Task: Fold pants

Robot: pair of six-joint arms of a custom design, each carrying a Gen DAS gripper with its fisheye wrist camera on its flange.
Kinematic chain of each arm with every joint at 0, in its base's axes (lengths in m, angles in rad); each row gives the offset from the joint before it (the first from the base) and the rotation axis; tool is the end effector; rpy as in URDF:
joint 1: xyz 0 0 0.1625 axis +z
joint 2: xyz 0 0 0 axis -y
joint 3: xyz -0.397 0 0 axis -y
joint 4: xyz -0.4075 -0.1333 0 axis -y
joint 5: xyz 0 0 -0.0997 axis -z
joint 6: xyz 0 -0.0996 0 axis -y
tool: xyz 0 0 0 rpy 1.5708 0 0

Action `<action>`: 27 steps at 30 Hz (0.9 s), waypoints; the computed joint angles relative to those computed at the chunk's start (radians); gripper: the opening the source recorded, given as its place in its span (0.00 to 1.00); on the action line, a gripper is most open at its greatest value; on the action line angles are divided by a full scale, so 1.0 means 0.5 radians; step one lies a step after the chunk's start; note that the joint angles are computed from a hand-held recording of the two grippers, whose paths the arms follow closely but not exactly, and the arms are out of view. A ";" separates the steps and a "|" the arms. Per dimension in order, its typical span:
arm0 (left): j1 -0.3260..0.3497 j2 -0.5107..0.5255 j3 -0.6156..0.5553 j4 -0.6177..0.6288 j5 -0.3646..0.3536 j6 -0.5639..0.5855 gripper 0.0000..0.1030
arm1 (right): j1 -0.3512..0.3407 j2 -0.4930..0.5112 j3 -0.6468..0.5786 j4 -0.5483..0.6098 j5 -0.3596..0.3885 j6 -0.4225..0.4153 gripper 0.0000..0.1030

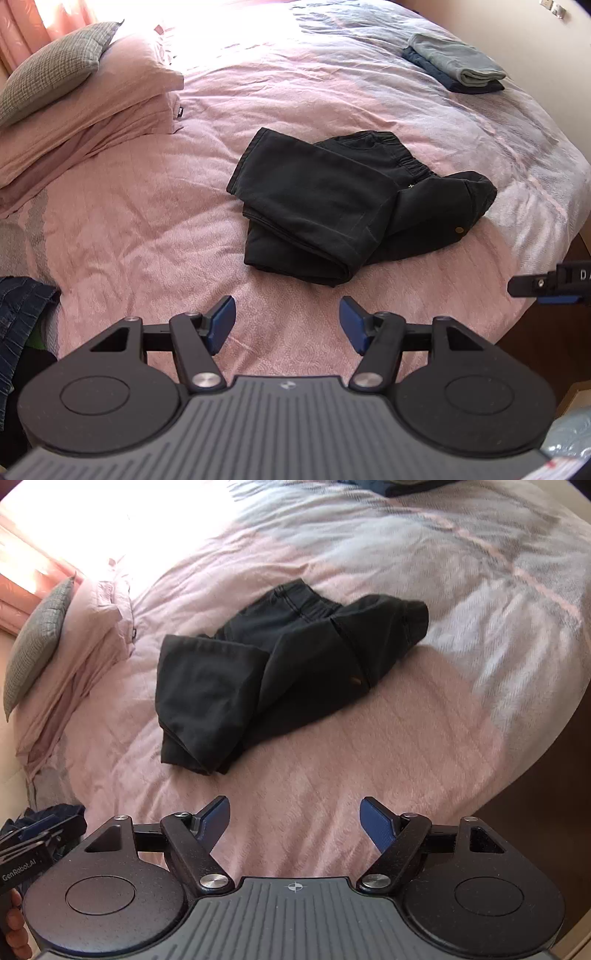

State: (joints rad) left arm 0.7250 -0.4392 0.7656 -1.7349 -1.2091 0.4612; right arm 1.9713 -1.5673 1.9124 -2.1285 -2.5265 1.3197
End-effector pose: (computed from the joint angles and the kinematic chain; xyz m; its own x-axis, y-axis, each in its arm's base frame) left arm -0.5085 -0.6757 0.0926 -0.1884 0.9521 -0.2408 0.9185 0.2576 0.3001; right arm 0.2406 -0.4351 0.3865 -0.5179 0.8554 -0.0060 0.4851 0.2879 -0.8257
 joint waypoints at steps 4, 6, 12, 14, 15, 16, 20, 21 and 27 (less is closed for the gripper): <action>-0.010 -0.009 0.020 -0.044 -0.007 0.034 0.57 | 0.019 0.001 -0.020 0.038 -0.069 0.014 0.73; -0.020 -0.001 0.023 -0.051 -0.003 0.017 0.57 | 0.003 -0.017 -0.012 0.026 -0.047 -0.016 0.73; -0.069 0.022 0.079 -0.095 0.032 -0.095 0.58 | -0.105 -0.148 0.031 0.003 0.039 -0.205 0.73; -0.094 0.042 0.099 -0.107 0.063 -0.180 0.58 | -0.170 -0.231 0.058 -0.009 0.087 -0.309 0.73; -0.108 0.054 0.105 -0.108 0.081 -0.232 0.58 | -0.209 -0.281 0.075 -0.014 0.121 -0.362 0.73; -0.124 0.067 0.112 -0.109 0.101 -0.289 0.58 | -0.250 -0.334 0.090 -0.022 0.152 -0.412 0.73; -0.185 0.104 0.175 -0.164 0.156 -0.489 0.60 | -0.445 -0.565 0.163 -0.112 0.279 -0.649 0.73; -0.200 0.113 0.195 -0.184 0.174 -0.544 0.60 | -0.502 -0.621 0.179 -0.140 0.313 -0.698 0.73; -0.260 0.178 0.288 -0.297 0.296 -0.784 0.61 | -0.985 -0.891 0.223 -0.263 0.738 -0.862 0.73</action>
